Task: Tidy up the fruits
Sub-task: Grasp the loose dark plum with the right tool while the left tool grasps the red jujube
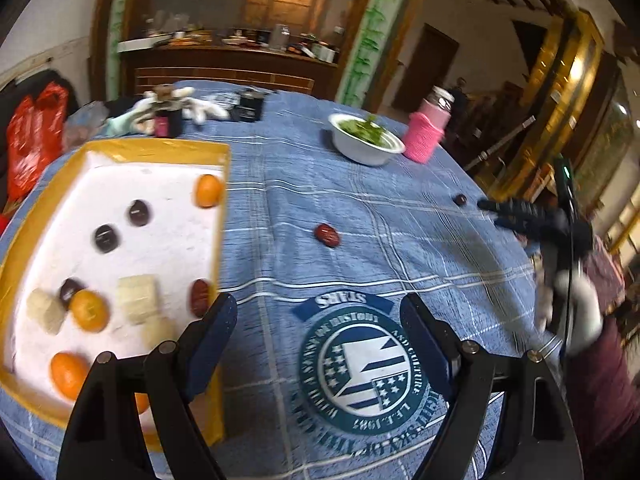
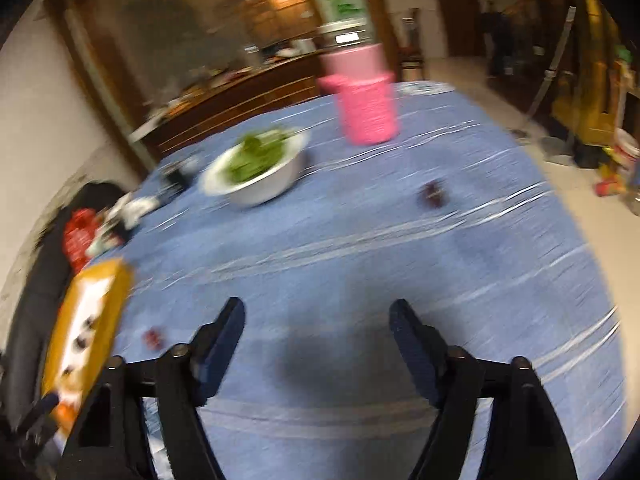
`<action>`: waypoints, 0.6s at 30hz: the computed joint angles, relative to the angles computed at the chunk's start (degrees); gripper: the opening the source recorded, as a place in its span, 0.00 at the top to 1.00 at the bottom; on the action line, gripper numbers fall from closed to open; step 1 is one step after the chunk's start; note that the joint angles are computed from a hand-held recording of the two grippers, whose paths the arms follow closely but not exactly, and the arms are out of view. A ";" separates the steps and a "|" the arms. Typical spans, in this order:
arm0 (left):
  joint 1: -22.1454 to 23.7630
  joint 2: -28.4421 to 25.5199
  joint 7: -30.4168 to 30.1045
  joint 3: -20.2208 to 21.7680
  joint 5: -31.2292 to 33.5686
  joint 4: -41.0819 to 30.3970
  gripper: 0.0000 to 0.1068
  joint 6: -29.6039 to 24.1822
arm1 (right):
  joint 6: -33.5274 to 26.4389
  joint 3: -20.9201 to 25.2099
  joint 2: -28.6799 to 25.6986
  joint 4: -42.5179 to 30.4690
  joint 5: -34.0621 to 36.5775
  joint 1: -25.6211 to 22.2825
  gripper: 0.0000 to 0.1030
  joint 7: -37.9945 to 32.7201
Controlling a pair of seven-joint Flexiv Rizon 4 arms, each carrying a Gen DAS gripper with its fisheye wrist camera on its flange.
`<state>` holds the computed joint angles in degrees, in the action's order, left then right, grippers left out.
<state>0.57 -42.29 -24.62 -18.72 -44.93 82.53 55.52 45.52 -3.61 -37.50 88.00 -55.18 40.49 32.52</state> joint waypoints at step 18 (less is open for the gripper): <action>-5.61 -7.58 -12.28 3.74 11.67 -11.87 0.23 -2.08 | 0.14 -0.11 -3.05 -0.57 9.69 -9.46 0.74 -12.14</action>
<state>-5.04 -49.86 -36.90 -14.99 -33.26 70.66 53.44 45.67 -3.72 -40.55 87.44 -45.49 31.02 20.38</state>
